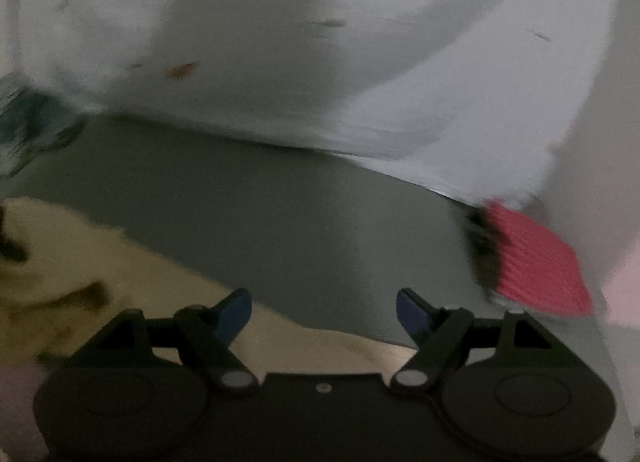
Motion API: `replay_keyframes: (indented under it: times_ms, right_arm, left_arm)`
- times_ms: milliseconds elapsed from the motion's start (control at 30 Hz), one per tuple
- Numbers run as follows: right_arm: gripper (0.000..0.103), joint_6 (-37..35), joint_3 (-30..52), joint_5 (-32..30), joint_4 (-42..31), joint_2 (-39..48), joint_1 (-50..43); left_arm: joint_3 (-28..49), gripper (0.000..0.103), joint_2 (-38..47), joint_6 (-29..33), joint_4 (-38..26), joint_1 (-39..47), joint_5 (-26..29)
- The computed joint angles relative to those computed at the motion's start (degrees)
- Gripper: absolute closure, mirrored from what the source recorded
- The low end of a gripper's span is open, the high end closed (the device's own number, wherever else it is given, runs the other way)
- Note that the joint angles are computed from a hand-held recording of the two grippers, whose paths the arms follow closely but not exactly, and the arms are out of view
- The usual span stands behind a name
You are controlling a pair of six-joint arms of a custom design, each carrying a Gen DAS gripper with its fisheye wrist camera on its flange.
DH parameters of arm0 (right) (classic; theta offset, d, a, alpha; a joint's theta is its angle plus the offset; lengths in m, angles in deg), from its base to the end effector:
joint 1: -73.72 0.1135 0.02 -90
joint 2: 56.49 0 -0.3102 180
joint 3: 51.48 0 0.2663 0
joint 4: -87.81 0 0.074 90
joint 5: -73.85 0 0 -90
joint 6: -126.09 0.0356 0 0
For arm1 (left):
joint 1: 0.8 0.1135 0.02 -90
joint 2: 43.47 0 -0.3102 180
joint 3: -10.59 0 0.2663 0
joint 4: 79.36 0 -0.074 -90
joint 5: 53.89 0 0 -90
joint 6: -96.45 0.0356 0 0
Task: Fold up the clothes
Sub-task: 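Grasp the cream sweater from the heap with the left gripper, then lift the cream sweater with the left gripper while the right gripper grasps another edge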
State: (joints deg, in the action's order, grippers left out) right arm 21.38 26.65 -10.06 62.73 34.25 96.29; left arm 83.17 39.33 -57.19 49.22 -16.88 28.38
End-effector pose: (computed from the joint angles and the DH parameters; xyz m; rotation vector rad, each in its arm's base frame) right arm 0.3435 0.1387 0.2987 -0.6557 2.1258 -0.0432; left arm 0.2849 -0.0771 0.2778 -1.1150 2.4177 -0.2930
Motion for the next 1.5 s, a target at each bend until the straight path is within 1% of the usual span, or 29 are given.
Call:
replay_keyframes:
  times_ms: [67,167,233,300,367,400,467,533,567,600,700,733,800,900,933,967,1000,1033,1133,1167,1200,1233,1267,1333,1367,1400,1500]
  right_arm:
    - [0.024,-2.4,0.0,-0.7,-0.4,1.1,2.9]
    - [0.029,-7.6,-0.1,-2.6,0.2,3.7,8.7]
    - [0.030,-14.0,1.2,-4.3,1.8,6.5,12.2]
    - [0.030,-20.9,1.4,-5.1,4.6,9.1,15.7]
    - [0.031,-25.8,1.9,-3.7,7.5,12.4,18.7]
    - [0.033,-28.0,2.7,-2.7,8.6,14.2,19.8]
    - [0.043,-31.1,4.6,-1.4,9.7,17.3,21.5]
    - [0.063,-30.5,8.3,-1.2,7.0,19.6,21.7]
    - [0.065,-29.6,9.5,-1.1,5.7,19.9,21.3]
    - [0.064,-28.7,10.8,-1.0,4.4,20.3,20.9]
    - [0.063,-23.1,15.1,-0.9,0.4,20.8,20.8]
    - [0.061,-21.5,16.4,-1.7,-0.3,20.6,20.4]
    - [0.058,-19.2,18.9,-3.3,-1.8,20.8,20.0]
    - [0.053,-17.0,24.6,-7.5,-5.3,22.5,19.8]
    - [0.052,-17.3,26.0,-9.3,-6.4,23.3,20.1]
    - [0.049,-18.3,26.7,-10.4,-7.2,23.7,20.7]
    - [0.040,-19.4,28.7,-11.1,-8.6,25.2,21.1]
    - [0.030,-20.0,30.7,-12.0,-11.0,26.7,21.6]
    - [0.026,-11.2,43.0,-16.1,-24.2,34.3,21.0]
    - [0.027,-8.4,47.2,-17.7,-28.2,36.9,20.8]
    - [0.031,-5.7,48.5,-18.7,-30.1,37.7,20.2]
    - [0.043,-3.0,49.6,-19.8,-31.7,38.5,19.6]
    - [0.053,-0.3,50.4,-20.9,-32.9,39.0,19.0]
    - [0.084,2.4,45.1,-21.1,-29.7,35.5,17.9]
    - [0.090,3.4,41.8,-20.9,-27.4,33.3,17.3]
    - [0.093,3.9,39.0,-19.7,-25.3,31.1,16.7]
    - [0.094,5.2,31.3,-15.8,-19.6,24.8,14.7]
  left_arm:
    - [-2.9,0.058,-3.7,2.3,1.5,1.6,0.0]
    - [-5.1,0.058,-5.9,5.6,4.9,6.2,2.8]
    - [-5.6,0.057,-6.4,7.1,6.4,8.1,3.1]
    - [-5.5,0.056,-8.2,9.3,5.1,10.4,3.3]
    - [-6.4,0.056,-9.6,12.3,4.8,13.6,4.3]
    - [-6.5,0.055,-10.2,13.2,4.4,14.4,4.4]
    - [-7.1,0.052,-11.4,14.9,3.9,16.1,4.6]
    - [-8.7,0.052,-12.4,16.3,4.1,18.2,6.0]
    - [-9.3,0.052,-12.8,16.5,4.0,19.0,6.9]
    - [-10.0,0.052,-12.9,16.7,4.2,19.8,7.9]
    - [-11.7,0.051,-11.8,17.0,5.7,21.9,11.4]
    - [-11.9,0.051,-11.0,17.0,6.3,22.3,12.3]
    - [-11.8,0.051,-9.1,17.1,7.2,22.3,12.3]
    - [-11.4,0.051,-7.7,17.1,8.3,22.2,11.9]
    - [-11.3,0.051,-7.6,17.1,8.6,22.2,11.7]
    - [-11.4,0.051,-7.6,17.1,8.9,22.4,11.8]
    - [-11.6,0.051,-7.8,17.4,9.3,22.8,12.0]
    - [-11.9,0.051,-8.1,17.4,9.5,23.1,12.1]
    - [-13.1,0.050,-9.5,16.3,9.5,23.8,11.9]
    - [-13.5,0.050,-10.0,15.8,9.7,24.0,11.9]
    - [-14.0,0.050,-10.5,15.1,9.8,24.1,12.0]
    - [-14.4,0.050,-10.9,14.4,9.9,24.3,12.0]
    - [-14.7,0.050,-11.2,13.9,10.1,24.3,12.1]
    - [-14.7,0.050,-11.4,13.6,10.2,24.0,12.0]
    - [-14.6,0.050,-11.4,13.5,10.2,23.8,12.0]
    - [-14.3,0.050,-11.1,13.6,10.2,23.6,11.9]
    - [-12.4,0.050,-9.3,14.8,10.5,22.1,11.9]
